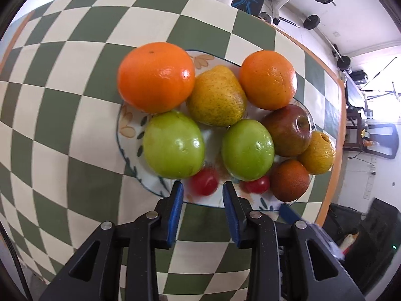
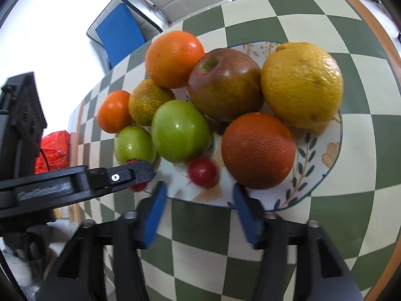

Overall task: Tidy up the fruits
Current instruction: 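Place both cherry tomatoes on the plate with the left and right tools, then lift both tools away from the plate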

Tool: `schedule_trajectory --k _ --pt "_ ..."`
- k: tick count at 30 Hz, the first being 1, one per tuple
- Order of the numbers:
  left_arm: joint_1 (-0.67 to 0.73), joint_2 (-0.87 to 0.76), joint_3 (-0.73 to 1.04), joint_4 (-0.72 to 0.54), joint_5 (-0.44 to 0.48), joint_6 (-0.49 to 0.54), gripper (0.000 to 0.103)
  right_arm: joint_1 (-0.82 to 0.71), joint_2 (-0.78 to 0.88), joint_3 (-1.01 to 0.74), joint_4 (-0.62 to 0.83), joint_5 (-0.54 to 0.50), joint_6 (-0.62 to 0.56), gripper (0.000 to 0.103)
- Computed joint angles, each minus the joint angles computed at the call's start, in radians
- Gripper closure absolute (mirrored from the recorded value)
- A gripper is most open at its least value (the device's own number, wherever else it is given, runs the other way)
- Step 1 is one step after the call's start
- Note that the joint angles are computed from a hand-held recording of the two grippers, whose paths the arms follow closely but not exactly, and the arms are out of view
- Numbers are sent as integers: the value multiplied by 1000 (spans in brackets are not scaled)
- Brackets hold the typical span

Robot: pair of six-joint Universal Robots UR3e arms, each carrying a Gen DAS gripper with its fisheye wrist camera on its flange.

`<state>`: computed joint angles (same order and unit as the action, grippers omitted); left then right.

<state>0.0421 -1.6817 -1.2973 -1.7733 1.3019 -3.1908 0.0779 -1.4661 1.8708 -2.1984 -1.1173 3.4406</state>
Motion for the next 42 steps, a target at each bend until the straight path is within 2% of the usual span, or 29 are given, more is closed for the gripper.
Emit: schedule_trajectory --k 1,4,5,7,9,13,18,28,36,40,42 --pt "-1 6 -1 4 7 7 66 0 -20 4 13 -13 -3 39" --pt "-16 28 -2 27 48 16 48 -8 -100 -5 85 -75 -16 27" --pt "-20 40 -5 38 62 18 45 -4 -122 -14 104 -111 -13 24" --pt "-40 52 1 50 104 25 23 5 -158 -46 153 -187 -14 17" --pt "-61 70 -9 71 146 38 13 25 -152 -100 195 -267 -10 10" --pt "-106 108 -33 111 237 50 12 67 -142 -182 265 -396 8 6" --pt "-93 166 -41 98 233 65 12 88 -169 -212 306 -466 28 6" --pt "-67 340 36 10 263 113 12 179 -252 -345 460 -539 99 5" --pt "50 465 234 -213 177 222 12 288 -339 -516 649 -618 189 5" --pt "170 501 407 -405 92 333 12 364 -345 -655 766 -660 254 5" --pt "284 504 555 -567 24 441 12 423 -329 -760 842 -693 305 5"
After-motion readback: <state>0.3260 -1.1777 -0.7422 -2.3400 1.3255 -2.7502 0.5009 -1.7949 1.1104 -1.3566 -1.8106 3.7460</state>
